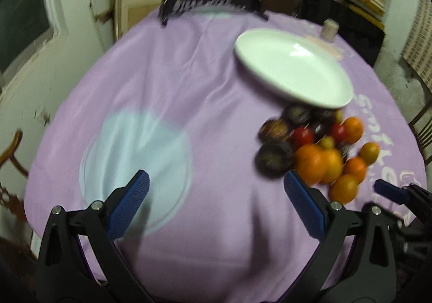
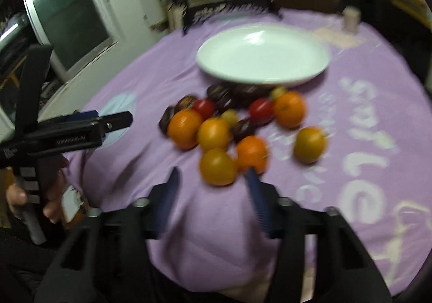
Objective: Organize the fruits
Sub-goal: 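Grasp a mangosteen with the left tool while the right tool grasps an orange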
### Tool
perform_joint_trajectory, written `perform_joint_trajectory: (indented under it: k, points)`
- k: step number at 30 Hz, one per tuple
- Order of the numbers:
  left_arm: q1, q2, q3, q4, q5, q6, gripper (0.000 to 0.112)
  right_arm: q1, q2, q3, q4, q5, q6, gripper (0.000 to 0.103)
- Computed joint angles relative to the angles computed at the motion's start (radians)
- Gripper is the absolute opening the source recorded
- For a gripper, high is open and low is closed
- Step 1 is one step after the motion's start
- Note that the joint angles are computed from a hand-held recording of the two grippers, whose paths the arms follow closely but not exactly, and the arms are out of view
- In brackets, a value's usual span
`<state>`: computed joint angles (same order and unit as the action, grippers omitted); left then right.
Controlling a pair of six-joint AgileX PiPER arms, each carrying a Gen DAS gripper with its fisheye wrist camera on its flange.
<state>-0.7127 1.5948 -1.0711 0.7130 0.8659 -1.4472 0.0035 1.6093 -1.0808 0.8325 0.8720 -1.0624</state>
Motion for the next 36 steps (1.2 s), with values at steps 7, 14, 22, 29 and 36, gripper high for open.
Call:
perform_joint_trajectory:
  k: [7, 14, 22, 29, 36]
  points:
    - [0.005, -0.046, 0.090, -0.027, -0.045, -0.013, 0.101, 0.129, 0.002, 0.034, -0.058, -0.189, 0.055, 0.044]
    - [0.036, 0.056, 0.030, -0.038, -0.123, 0.063, 0.101, 0.136, 0.060, 0.006, -0.123, -0.211, 0.093, 0.038]
    - [0.045, 0.188, -0.085, 0.040, -0.149, 0.092, 0.090, 0.067, 0.041, 0.025, -0.081, -0.148, 0.035, 0.036]
    - [0.039, 0.199, -0.113, 0.026, -0.239, 0.157, 0.042, 0.053, 0.030, 0.060, -0.042, -0.166, -0.020, 0.036]
    - [0.041, 0.098, -0.052, -0.020, -0.275, 0.154, 0.042, -0.007, 0.013, 0.024, -0.010, -0.077, -0.022, 0.035]
